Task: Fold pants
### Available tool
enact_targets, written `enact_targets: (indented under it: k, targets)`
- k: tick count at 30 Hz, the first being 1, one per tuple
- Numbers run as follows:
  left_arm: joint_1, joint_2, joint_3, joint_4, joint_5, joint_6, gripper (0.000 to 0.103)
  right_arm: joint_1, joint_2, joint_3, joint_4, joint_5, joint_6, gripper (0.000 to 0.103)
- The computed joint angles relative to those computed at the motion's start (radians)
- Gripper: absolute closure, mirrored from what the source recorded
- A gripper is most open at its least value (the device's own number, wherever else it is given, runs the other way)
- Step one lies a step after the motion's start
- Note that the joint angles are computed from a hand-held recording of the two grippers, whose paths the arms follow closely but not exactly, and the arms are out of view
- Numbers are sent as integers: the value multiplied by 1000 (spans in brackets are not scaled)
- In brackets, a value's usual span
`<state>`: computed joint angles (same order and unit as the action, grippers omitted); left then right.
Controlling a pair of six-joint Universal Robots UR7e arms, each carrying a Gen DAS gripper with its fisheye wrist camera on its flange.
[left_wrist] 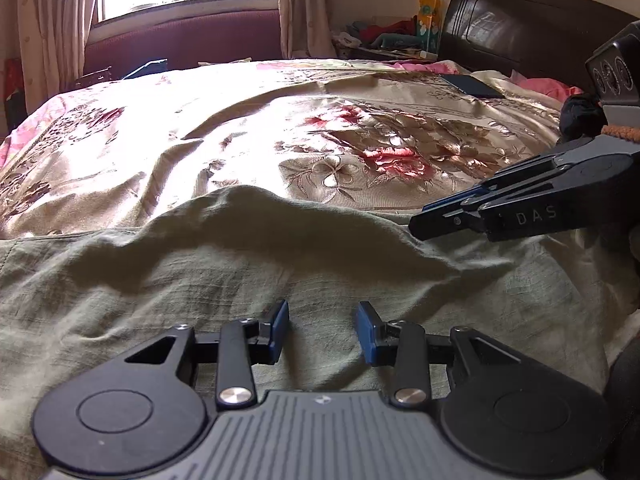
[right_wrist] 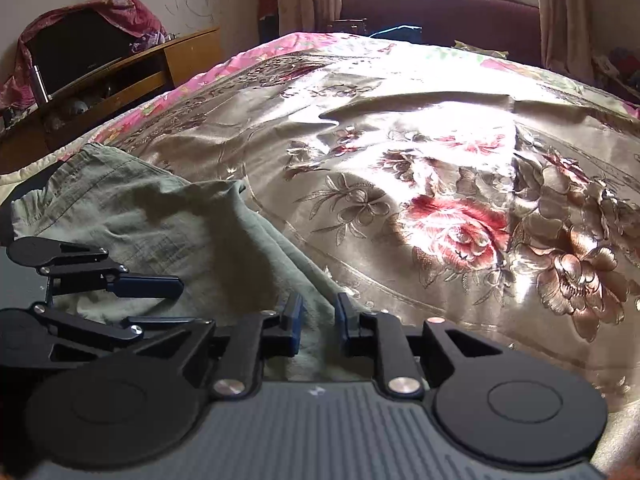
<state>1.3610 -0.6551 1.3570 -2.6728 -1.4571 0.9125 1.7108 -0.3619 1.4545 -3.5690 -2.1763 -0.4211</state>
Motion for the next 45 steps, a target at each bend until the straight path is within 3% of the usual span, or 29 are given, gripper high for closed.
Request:
enact_targets:
  k: [2,4,6,11,19,21,26,31,33,36,39,42,45]
  targets:
    - [0,12,-13,3,9,-10,50,-2,3,-26,53,-70,20,81]
    - [2,8,-7,-9,-3,-4,50,-9,-32,22,48,-3,39,81]
    - [4,6,-4,-10,-9,-1,50,-1,-43,38,47,35,-7,83]
    - [10,6,-23,24,-31,-30,50,4,-27,-35,248,-22,-55,83]
    - [14,6,-34,46,-46,-43,50,0,-33,-65,348,-41,-93,76]
    - [13,5,-31,43,-48,-40,50,5,-33,-68,355,-47,-87,100]
    - [15,6,-36,48,-56,-40,50,11,-44,-51,287,-50,-70,101]
    - [14,9,-37,51,-46,-35,50,-12,-62,-36,238,-10,51,100]
    - [12,10,-27,37,-29,-18,49,-12,-30,-70,255,-77,52,98]
    - [7,5,-6,9,-18,13,47,4,-25,-28,99,-94,50,94]
    - [7,3,-2,3,-19,20,47,29,-54,83,-74,-97,58,94]
    - [7,-1,2,7,-24,27,47,37,-102,221,-109,-120,119,93]
    - [1,-9,26,-7,-12,63,46,27,-107,279,-94,-257,229,93]
